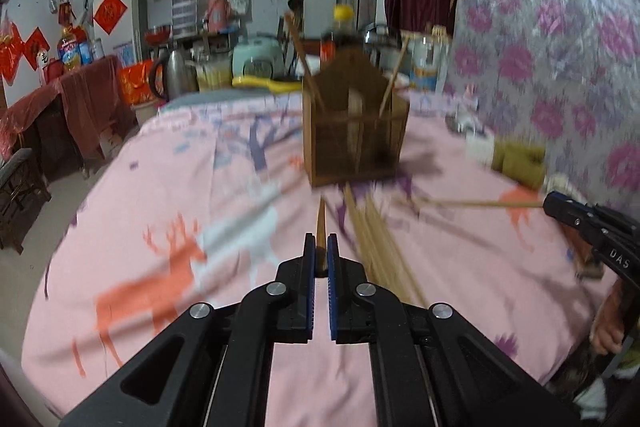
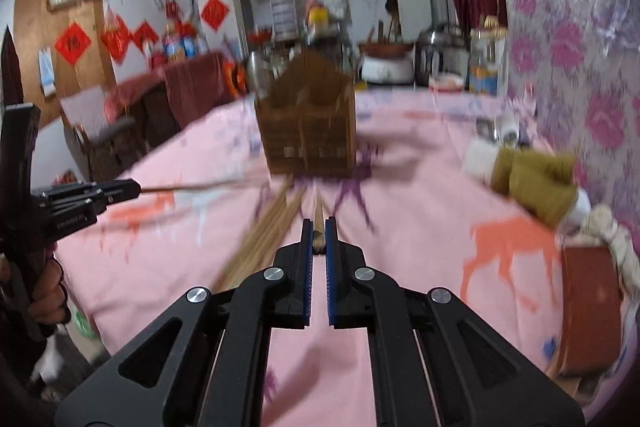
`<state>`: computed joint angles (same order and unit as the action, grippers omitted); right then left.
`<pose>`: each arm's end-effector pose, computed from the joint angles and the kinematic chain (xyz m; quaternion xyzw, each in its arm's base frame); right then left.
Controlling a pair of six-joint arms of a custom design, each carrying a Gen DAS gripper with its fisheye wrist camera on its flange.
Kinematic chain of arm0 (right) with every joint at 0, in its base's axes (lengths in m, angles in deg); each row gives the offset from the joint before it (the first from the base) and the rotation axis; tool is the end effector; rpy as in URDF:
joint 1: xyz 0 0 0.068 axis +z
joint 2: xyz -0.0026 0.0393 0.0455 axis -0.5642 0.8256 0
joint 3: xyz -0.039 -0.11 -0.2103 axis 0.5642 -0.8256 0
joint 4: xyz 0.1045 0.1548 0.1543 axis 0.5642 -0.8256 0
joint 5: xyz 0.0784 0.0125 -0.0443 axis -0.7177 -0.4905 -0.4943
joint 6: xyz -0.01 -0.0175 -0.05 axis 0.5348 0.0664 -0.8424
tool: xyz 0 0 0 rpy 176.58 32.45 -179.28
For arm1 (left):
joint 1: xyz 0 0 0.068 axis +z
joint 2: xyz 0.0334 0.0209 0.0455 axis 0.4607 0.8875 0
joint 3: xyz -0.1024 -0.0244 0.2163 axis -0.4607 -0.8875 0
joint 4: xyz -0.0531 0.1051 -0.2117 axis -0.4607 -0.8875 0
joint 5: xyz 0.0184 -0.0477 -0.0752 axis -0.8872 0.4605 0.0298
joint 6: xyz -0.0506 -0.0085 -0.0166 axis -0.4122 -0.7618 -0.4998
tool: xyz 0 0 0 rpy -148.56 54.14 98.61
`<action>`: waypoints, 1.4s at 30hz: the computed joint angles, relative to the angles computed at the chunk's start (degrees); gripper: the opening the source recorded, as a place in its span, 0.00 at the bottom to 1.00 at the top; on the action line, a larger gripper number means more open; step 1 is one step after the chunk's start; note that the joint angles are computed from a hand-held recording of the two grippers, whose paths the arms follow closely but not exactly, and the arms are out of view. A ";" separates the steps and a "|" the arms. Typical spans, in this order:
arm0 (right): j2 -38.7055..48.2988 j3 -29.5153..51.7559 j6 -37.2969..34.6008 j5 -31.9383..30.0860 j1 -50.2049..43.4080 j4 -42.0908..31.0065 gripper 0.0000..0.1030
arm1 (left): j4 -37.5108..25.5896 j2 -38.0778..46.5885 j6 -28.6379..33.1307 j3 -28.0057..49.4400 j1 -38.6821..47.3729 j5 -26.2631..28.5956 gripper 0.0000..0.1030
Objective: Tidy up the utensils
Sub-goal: 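Lift both held chopsticks up to the wooden utensil holder, then lower both chopsticks into the holder slots and open both grippers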
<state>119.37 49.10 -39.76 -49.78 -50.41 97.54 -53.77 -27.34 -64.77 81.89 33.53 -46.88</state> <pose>0.1721 -0.0280 0.1312 -0.1075 0.8431 0.1547 0.5037 0.1689 0.0100 0.1843 0.0551 0.8859 -0.0519 0.4576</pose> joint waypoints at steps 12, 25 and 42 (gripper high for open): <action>12.35 12.93 8.05 1.81 7.05 5.08 0.06 | 4.01 18.75 -3.11 16.03 -1.16 0.88 0.06; 21.57 35.63 11.47 4.95 11.36 -1.44 0.06 | -7.76 31.07 -1.28 45.29 -7.30 -0.26 0.06; 53.79 68.87 15.21 12.99 16.69 -4.73 0.08 | -9.72 55.83 -3.79 70.22 -8.39 -3.98 0.08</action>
<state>173.17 117.97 -24.55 -36.79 -33.72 92.81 -63.49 28.50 -68.56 152.11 25.15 -50.86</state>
